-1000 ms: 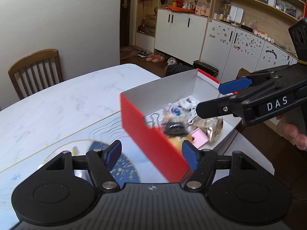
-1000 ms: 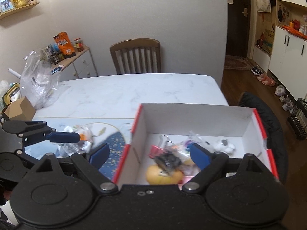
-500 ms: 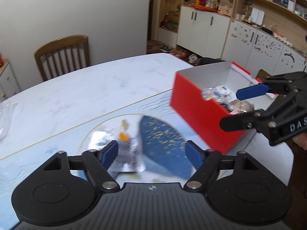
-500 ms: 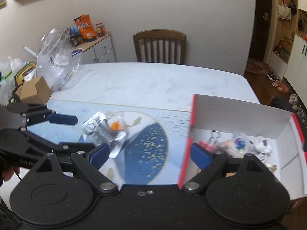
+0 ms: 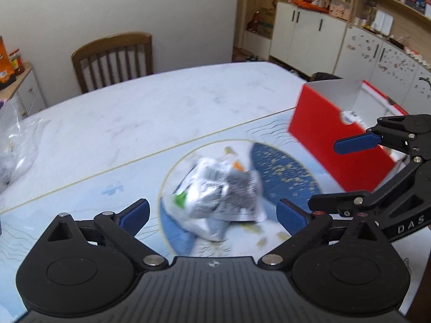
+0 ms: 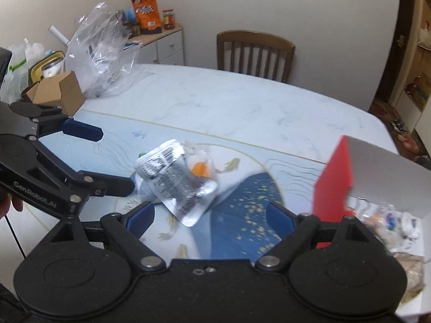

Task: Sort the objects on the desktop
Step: 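Move both tools back over the remaining packets on the placemat, then close the right tool on the silver foil packet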

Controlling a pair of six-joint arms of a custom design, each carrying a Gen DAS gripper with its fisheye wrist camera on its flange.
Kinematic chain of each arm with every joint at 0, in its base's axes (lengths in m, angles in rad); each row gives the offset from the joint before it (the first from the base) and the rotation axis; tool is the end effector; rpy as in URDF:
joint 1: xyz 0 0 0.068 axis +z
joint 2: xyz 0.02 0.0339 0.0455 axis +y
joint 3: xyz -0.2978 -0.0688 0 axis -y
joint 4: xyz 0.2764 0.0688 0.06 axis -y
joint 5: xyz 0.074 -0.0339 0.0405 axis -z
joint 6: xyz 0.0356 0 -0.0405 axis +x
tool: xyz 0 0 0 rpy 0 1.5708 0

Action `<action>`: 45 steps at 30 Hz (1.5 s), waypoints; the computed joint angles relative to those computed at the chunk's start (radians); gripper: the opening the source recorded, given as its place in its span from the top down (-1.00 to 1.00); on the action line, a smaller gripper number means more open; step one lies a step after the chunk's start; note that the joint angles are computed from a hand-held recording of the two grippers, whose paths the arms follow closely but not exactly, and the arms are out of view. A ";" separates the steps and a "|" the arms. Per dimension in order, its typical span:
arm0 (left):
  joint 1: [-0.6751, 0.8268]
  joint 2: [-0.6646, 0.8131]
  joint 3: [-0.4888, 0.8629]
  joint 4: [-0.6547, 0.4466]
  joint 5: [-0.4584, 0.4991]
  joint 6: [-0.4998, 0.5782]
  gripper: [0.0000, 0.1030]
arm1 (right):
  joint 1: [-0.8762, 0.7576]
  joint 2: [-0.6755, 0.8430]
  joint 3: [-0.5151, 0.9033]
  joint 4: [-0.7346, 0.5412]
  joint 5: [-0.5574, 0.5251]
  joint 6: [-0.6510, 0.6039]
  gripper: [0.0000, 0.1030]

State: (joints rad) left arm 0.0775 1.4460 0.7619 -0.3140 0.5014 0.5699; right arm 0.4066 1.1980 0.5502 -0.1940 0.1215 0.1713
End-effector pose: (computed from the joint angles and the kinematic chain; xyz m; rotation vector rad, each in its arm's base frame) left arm 0.2925 0.0056 0.1924 0.7682 2.3069 -0.3616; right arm 0.2230 0.0913 0.1904 -0.2271 2.3972 0.1214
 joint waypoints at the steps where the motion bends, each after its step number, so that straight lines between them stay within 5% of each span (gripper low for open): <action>1: 0.009 0.021 0.010 -0.003 0.001 0.003 -0.96 | 0.006 0.025 0.003 0.020 -0.002 -0.004 -0.74; 18: 0.072 0.288 0.142 -0.011 0.067 0.219 -0.96 | 0.089 0.343 0.066 0.252 0.059 -0.299 -0.53; 27: 0.024 0.334 0.168 0.016 0.054 0.190 -0.96 | 0.086 0.433 0.110 0.286 0.040 -0.341 -0.39; 37: 0.017 0.355 0.193 0.017 0.081 0.180 -0.96 | 0.040 0.439 0.135 0.249 -0.014 -0.265 0.43; 45: -0.001 0.348 0.186 0.040 0.092 0.226 -0.96 | -0.015 0.385 0.113 0.205 -0.041 -0.237 0.60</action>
State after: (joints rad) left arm 0.0765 1.7943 0.9477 -0.2737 0.5930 0.7955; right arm 0.3915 1.5831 0.6633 0.0111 0.0800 -0.0657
